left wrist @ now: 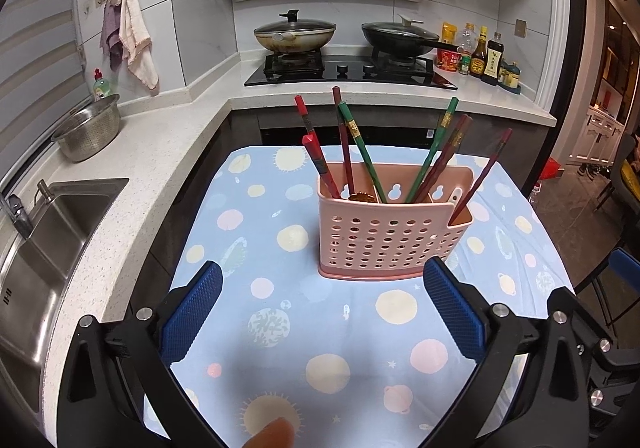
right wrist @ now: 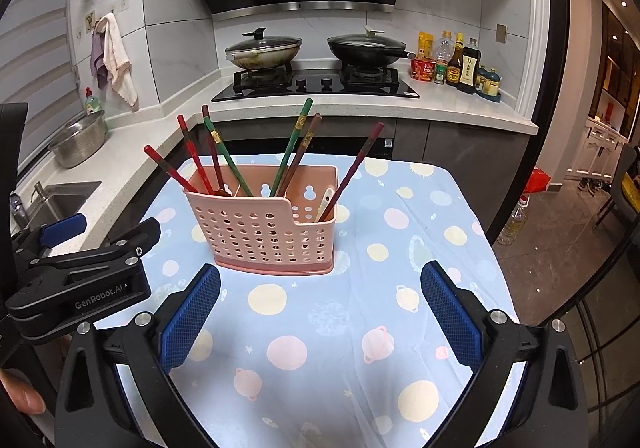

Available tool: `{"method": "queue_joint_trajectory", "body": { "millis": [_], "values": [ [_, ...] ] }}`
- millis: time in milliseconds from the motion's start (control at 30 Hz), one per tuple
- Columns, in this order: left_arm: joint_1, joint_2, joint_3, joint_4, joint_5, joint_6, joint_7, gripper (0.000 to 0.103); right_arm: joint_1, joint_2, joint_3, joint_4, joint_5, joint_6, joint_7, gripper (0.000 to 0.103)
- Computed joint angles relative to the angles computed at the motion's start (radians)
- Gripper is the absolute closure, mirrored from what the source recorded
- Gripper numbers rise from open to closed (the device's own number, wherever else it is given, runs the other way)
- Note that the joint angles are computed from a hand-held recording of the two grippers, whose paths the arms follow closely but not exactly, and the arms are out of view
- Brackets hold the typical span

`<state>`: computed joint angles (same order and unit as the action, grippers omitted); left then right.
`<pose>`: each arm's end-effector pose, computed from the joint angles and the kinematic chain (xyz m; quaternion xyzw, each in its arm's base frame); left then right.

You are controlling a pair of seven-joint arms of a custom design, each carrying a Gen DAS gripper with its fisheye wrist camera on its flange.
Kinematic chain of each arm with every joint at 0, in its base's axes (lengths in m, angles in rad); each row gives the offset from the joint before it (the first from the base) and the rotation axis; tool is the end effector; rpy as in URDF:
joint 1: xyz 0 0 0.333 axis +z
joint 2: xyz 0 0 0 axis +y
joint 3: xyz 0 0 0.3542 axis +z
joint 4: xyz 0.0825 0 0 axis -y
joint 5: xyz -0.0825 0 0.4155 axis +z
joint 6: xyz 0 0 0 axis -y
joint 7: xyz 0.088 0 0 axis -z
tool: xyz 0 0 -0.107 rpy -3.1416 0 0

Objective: Organize utensils

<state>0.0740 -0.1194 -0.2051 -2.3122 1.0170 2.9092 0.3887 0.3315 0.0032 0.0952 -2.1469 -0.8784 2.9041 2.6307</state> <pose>0.5339 -0.1253 0.4704 -0.6832 0.6037 -0.2615 0.3169 0.5288 0.2914 0.4925 -0.6901 0.5938 -0.2588 0.3226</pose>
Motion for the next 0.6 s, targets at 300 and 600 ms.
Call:
{"method": "queue_joint_trajectory", "body": {
  "millis": [300, 600],
  "values": [
    [-0.002, 0.0, 0.001, -0.002, 0.013, -0.005, -0.016, 0.007, 0.003, 0.005, -0.001, -0.001, 0.006, 0.0, -0.006, 0.006],
    [-0.003, 0.001, 0.004, -0.002, -0.003, -0.019, -0.008, 0.007, 0.004, 0.006, -0.004, -0.002, -0.01, -0.002, 0.014, 0.007]
  ]
}}
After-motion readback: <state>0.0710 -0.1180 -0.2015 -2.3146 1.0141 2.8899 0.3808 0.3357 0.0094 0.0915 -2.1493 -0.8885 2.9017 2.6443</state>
